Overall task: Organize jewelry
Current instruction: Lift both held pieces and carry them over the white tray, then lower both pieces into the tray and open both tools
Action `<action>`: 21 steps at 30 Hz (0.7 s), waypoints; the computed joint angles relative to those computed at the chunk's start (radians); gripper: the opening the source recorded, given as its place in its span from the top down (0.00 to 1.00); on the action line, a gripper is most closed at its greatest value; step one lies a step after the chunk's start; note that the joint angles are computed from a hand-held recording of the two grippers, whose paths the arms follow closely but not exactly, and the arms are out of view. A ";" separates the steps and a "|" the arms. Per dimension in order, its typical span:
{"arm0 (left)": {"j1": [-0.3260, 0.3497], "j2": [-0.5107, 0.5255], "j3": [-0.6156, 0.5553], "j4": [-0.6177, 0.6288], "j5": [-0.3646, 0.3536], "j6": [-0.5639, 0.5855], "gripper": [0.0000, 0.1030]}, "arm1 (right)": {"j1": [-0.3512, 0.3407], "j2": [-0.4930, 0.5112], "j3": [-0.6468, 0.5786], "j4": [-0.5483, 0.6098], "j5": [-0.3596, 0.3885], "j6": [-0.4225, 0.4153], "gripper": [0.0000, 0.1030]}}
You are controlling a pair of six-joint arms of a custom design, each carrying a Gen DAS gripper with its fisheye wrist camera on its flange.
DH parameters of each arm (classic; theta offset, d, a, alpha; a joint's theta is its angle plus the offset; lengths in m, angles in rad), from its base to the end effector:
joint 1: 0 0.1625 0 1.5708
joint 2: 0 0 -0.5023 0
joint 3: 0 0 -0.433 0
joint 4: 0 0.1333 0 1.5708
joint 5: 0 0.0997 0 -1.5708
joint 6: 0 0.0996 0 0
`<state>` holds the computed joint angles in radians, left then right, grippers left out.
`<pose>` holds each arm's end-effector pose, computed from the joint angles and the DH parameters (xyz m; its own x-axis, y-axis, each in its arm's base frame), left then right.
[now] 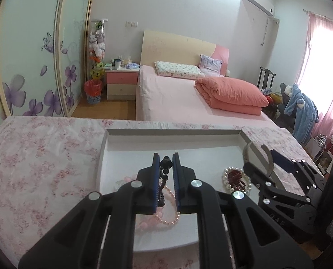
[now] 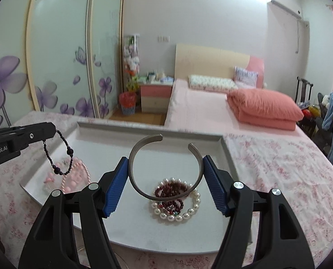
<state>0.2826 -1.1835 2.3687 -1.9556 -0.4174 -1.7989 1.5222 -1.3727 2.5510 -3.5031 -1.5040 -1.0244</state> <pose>-0.3149 -0.3250 0.1267 -0.7684 -0.3186 -0.5551 0.3523 0.5135 -0.7824 0.1201 -0.4115 0.2507 -0.5492 -0.6206 0.5596 -0.8350 0.3807 -0.3973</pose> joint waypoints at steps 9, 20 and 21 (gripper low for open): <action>0.046 0.017 0.018 -0.139 0.002 0.089 0.73 | 0.033 0.051 -0.048 0.065 -0.095 0.053 0.34; -0.006 -0.048 0.019 0.080 -0.013 -0.110 0.70 | 0.000 -0.014 -0.048 0.113 -0.051 0.086 0.34; -0.014 -0.053 0.019 0.101 -0.017 -0.128 0.70 | -0.003 -0.022 -0.046 0.119 -0.048 0.083 0.34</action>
